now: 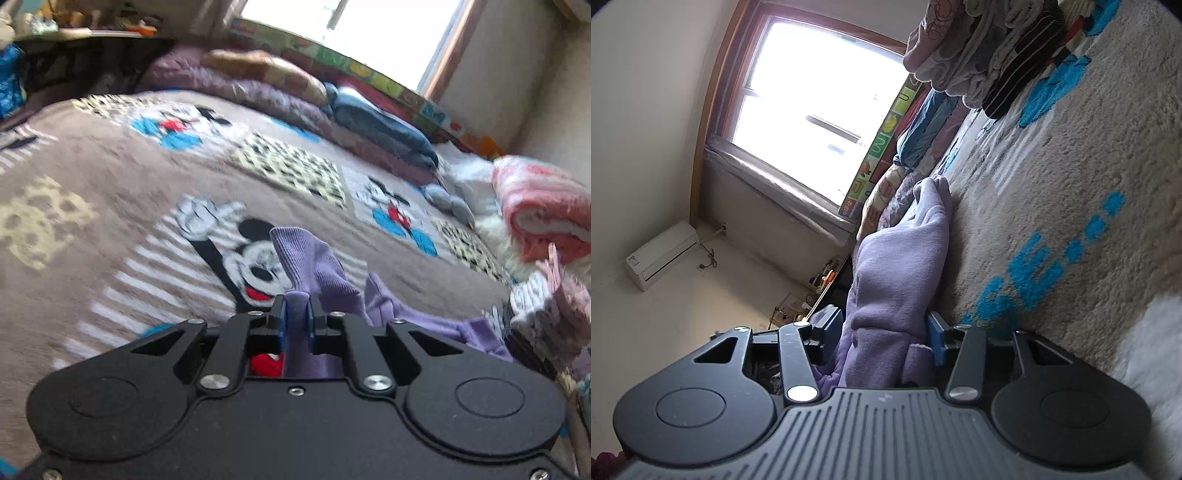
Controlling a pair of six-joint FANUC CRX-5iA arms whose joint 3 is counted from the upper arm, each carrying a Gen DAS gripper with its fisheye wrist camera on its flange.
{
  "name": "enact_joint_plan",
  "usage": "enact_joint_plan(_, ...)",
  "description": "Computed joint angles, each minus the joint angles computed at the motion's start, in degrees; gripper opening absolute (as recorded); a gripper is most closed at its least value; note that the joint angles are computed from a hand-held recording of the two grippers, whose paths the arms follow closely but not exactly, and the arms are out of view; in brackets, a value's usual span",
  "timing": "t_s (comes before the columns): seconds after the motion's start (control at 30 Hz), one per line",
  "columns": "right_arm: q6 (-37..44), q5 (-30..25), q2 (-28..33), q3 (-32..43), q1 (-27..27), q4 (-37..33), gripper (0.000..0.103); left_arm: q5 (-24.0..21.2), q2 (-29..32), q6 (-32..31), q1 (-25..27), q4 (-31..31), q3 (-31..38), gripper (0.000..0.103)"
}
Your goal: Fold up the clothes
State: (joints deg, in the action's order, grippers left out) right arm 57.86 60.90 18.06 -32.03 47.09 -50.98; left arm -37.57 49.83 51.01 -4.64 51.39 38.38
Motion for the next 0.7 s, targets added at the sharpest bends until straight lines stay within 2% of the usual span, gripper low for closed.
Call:
enact_joint_plan(0.27, -2.1, 1.9, 0.7, -0.7, 0.5, 1.5, 0.054, 6.3, -6.7, -5.3, 2.0, 4.5, -9.5, 0.008)
enact_joint_plan(0.7, -1.0, 0.6, 0.0, -0.4, 0.2, 0.9, 0.054, 15.7, -14.9, -14.3, 5.5, 14.6, -24.8, 0.007)
